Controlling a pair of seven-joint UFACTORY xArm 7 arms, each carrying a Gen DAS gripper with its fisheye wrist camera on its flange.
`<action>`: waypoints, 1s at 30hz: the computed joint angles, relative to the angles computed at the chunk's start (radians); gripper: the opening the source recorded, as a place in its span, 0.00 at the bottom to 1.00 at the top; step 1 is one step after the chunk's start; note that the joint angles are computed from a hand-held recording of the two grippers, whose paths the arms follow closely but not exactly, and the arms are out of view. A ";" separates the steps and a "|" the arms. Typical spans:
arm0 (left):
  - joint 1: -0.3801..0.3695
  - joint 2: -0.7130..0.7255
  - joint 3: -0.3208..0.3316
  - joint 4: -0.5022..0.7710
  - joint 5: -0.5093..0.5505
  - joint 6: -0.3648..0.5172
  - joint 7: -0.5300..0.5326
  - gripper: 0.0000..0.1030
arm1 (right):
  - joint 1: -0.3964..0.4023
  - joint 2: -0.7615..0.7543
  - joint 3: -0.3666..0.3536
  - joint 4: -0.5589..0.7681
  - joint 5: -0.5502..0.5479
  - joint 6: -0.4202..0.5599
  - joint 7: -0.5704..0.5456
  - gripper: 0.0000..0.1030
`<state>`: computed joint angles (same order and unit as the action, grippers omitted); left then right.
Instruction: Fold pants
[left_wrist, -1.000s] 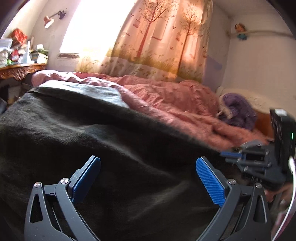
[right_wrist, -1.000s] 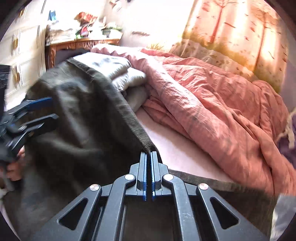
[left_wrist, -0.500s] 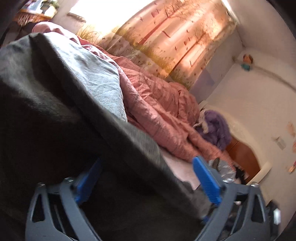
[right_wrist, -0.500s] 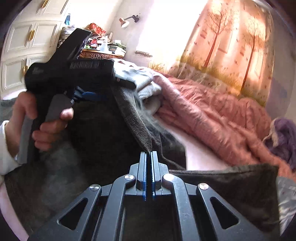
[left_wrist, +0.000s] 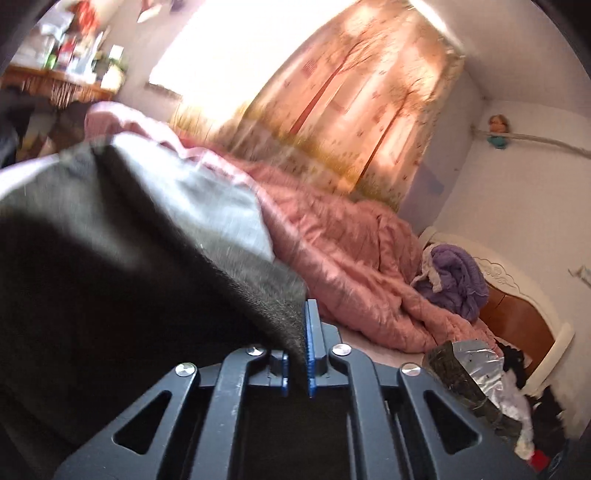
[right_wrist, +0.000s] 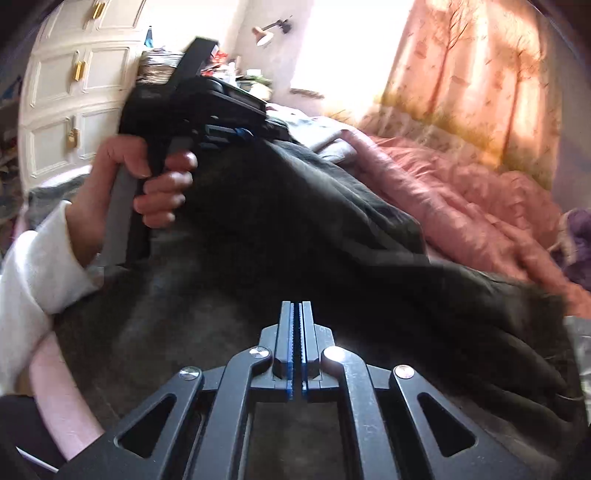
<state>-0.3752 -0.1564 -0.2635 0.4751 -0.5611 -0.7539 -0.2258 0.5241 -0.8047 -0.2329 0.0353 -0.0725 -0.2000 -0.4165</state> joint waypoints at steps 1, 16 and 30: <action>-0.001 0.004 -0.032 0.003 -0.057 -0.044 0.067 0.05 | -0.008 -0.011 -0.002 -0.001 0.008 -0.010 0.010 0.02; -0.163 -0.094 -0.134 0.007 -0.470 -0.205 0.425 0.05 | -0.292 -0.290 -0.082 0.081 0.152 0.296 -0.040 0.14; -0.519 -0.004 -0.318 -0.068 -1.002 -0.501 0.504 0.05 | -0.689 -0.638 -0.144 -0.014 0.257 0.676 -0.264 0.24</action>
<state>-0.8938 -0.1606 -0.5813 0.4070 -1.5630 -1.2550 0.2780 -0.1645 -1.4429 -0.3774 0.0210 0.1844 0.4759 -0.6805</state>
